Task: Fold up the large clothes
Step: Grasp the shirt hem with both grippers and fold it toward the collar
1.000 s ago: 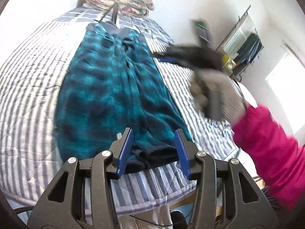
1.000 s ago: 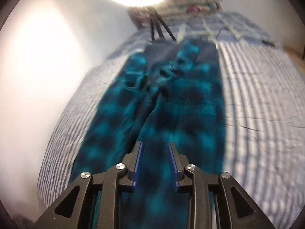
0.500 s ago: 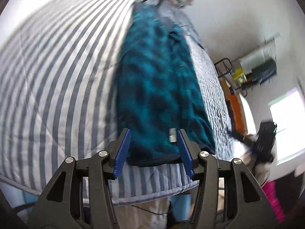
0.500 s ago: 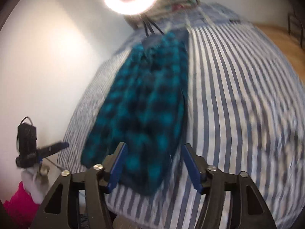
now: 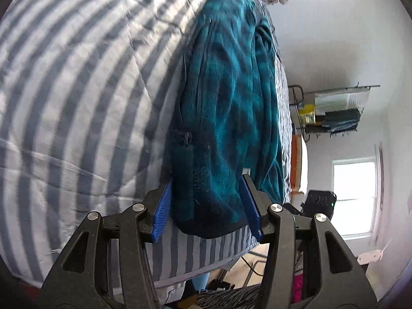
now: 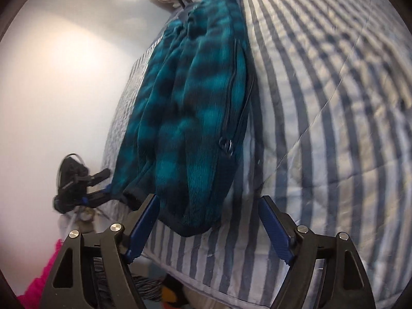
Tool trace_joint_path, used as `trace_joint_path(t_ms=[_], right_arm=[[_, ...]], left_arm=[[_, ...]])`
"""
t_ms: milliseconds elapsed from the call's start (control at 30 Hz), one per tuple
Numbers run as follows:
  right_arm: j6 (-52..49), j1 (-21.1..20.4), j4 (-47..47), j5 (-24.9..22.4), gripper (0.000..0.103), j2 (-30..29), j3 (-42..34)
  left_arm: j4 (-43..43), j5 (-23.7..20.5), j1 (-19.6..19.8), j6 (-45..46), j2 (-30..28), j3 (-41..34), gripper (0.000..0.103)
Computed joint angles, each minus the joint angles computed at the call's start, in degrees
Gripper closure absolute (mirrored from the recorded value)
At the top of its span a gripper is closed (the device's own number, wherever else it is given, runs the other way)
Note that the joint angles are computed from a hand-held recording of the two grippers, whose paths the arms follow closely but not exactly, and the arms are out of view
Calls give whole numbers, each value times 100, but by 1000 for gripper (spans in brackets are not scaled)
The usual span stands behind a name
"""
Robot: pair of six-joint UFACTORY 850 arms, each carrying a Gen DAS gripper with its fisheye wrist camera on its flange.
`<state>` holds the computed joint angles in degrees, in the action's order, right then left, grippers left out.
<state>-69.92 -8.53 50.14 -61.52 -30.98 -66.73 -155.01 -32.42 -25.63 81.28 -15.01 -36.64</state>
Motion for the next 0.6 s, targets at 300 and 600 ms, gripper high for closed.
trace_joint_path(t_ms=[300,600], right_arm=[[-256,170,162,-543,31,-273,-119],[-226,440,130,-653,79,-258,-147]], left_arm=[[81,44,-164,20,-163,-174,66],[-151,506,-238,622,4,-386,90]])
